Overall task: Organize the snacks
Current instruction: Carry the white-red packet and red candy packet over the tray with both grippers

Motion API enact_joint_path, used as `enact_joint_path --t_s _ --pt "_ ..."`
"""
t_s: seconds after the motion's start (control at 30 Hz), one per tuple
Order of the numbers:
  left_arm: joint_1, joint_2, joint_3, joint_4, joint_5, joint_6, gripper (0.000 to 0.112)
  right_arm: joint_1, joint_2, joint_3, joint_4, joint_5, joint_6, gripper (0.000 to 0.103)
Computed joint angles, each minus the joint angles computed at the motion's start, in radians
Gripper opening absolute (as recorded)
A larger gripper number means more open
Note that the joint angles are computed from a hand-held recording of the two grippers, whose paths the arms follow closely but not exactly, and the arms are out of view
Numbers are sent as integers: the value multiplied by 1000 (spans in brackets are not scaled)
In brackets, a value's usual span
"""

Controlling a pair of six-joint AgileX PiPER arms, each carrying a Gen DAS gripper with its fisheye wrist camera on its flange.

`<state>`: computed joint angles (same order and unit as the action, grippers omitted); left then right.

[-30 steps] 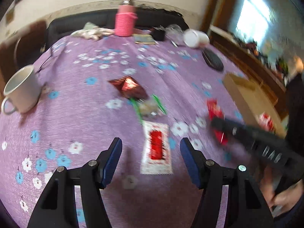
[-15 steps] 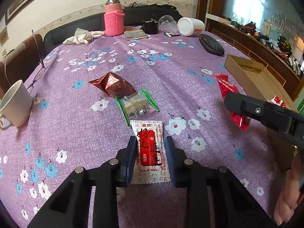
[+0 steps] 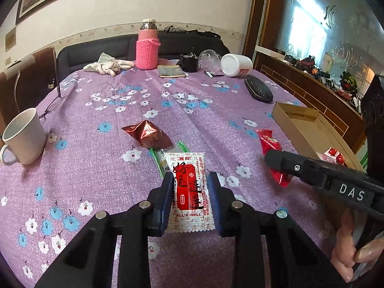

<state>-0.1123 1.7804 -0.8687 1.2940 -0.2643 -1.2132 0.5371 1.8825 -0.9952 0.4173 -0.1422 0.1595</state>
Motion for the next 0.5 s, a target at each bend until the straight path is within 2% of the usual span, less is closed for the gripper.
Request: enact_joint_path --t_s 0.17,0.33,0.4,0.5 --pt "-2 4 -4 10 5 -11 28 5 2 -2 82 -2 -83 20" --pt "-10 7 -4 -44 10 46 28 8 3 -5 156 -5 -156 20" --pt "-11 5 -1 -76 7 77 28 12 -3 -4 232 -8 -225 20" --pt "-7 -4 7 -94 -5 99 28 11 -26 12 193 -9 -166 20"
